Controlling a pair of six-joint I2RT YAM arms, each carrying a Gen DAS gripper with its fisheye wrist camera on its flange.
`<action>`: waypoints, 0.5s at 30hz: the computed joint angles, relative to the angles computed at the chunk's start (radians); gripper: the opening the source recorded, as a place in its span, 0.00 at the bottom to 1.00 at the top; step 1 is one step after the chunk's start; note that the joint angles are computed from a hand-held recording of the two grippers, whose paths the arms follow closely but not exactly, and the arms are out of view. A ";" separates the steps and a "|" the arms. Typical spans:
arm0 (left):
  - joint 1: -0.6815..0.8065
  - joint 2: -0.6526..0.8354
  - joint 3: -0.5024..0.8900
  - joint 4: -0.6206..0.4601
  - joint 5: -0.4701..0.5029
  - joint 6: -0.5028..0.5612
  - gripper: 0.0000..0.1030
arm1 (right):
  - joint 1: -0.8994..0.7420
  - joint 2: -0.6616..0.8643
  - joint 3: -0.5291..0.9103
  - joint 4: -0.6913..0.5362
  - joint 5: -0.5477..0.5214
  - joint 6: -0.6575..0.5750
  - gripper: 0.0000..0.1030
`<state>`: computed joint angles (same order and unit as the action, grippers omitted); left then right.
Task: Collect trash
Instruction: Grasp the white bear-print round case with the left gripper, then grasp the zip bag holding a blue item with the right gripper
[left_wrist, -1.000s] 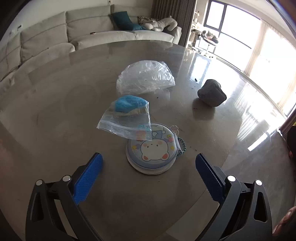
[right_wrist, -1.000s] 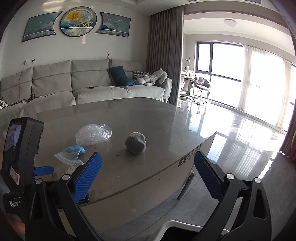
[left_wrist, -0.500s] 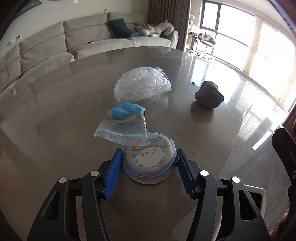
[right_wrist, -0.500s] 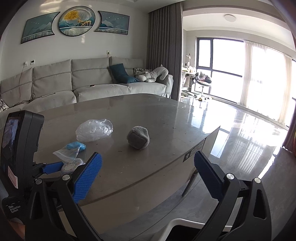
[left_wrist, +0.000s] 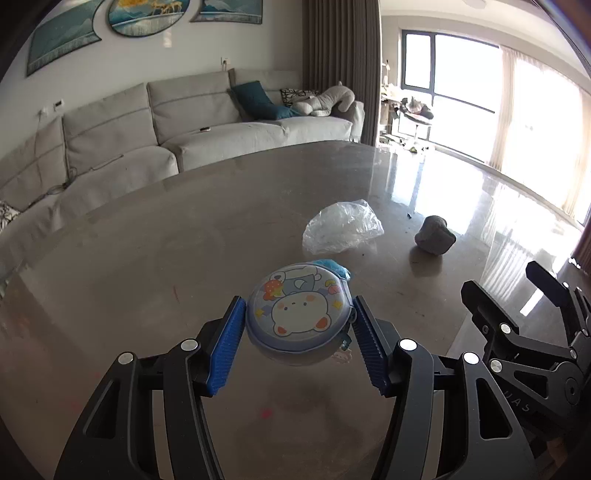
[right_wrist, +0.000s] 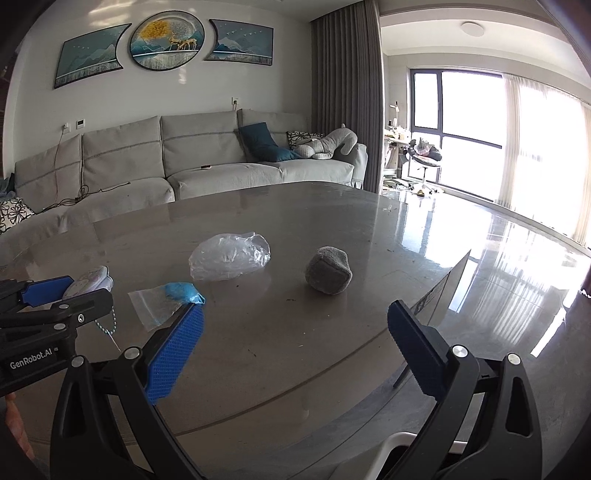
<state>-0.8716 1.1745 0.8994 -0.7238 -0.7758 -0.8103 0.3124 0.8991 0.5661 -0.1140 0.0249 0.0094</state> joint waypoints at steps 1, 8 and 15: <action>0.008 -0.020 -0.007 -0.008 0.001 0.003 0.56 | 0.024 0.022 0.008 0.007 0.011 0.012 0.96; 0.069 -0.128 -0.048 -0.056 -0.047 0.048 0.56 | 0.202 0.212 0.092 0.077 0.086 0.091 0.96; 0.188 -0.238 -0.106 -0.024 -0.005 0.151 0.56 | 0.296 0.397 0.239 0.061 0.098 0.145 0.96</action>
<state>-0.6839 0.9360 0.7933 -0.7481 -0.7807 -0.6594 0.6082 1.2960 0.8051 -0.0533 0.1234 0.1540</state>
